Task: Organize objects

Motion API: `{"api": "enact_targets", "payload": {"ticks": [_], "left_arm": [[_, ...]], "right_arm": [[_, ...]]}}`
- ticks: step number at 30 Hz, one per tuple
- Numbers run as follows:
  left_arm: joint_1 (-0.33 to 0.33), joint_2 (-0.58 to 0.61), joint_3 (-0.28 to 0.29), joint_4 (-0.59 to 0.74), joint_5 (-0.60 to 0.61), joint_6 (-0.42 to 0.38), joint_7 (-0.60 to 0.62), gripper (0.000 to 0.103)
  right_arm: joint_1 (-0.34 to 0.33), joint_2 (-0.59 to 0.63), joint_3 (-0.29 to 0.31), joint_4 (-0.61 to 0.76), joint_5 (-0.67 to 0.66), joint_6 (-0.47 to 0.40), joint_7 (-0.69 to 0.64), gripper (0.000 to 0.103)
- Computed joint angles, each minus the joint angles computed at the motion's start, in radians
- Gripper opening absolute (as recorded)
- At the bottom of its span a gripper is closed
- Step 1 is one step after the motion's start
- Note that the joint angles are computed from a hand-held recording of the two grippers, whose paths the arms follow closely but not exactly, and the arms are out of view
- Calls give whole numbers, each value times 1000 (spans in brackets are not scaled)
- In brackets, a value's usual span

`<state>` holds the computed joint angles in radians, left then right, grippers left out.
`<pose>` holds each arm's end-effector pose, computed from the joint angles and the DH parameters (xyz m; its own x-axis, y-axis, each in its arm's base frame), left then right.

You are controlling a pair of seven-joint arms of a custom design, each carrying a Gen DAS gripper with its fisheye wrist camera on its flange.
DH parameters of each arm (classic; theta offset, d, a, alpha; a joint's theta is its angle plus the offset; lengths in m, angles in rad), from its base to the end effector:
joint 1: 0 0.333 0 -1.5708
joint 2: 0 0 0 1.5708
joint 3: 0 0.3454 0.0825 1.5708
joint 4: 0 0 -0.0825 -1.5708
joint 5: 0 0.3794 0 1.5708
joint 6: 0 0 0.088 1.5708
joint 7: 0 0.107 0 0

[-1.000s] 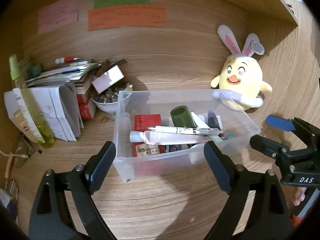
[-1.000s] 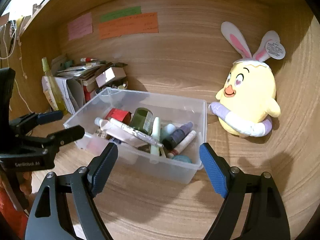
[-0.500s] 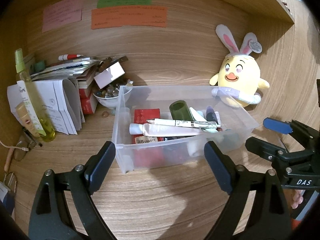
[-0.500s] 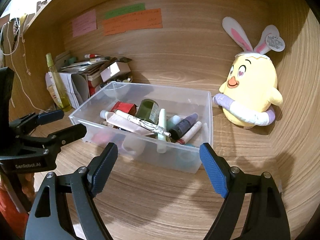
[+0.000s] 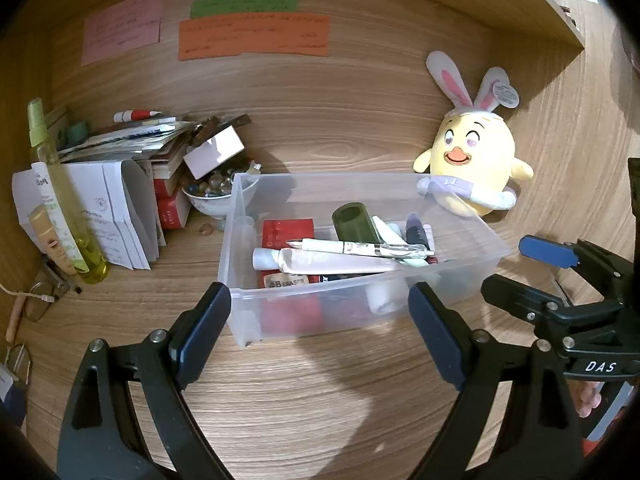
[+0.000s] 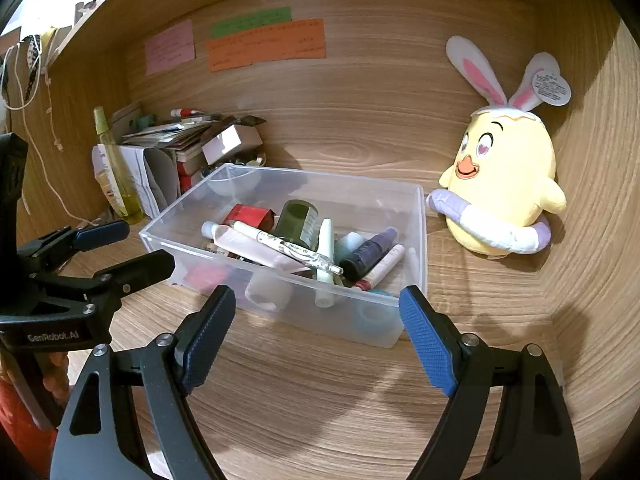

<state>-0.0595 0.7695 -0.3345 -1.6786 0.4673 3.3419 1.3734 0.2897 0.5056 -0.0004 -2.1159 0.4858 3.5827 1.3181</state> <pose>0.6863 -0.2728 0.3117 -0.5087 -0.8577 0.0745 -0.5322 0.2453 -0.8103 0.6158 0.1223 0.3107 0.0139 -0.9994 -0.0325 -0.5977 0.0178 -0.8015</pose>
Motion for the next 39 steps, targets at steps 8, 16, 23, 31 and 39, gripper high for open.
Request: {"api": "enact_targets", "payload": {"ticks": [8, 16, 23, 31, 39], "left_arm": [[8, 3, -11, 2, 4, -5, 0, 91], [11, 4, -13, 3, 2, -7, 2, 91], [9, 4, -12, 0, -1, -8, -2, 91], [11, 4, -14, -4, -6, -8, -3, 91], [6, -1, -9, -11, -6, -3, -9, 92]], "right_arm": [[2, -1, -1, 2, 6, -2, -2, 82], [3, -1, -1, 2, 6, -3, -2, 82], [4, 0, -2, 2, 8, -3, -3, 82], [-3, 2, 4, 1, -1, -1, 0, 82], [-4, 1, 3, 1, -5, -2, 2, 82]]}}
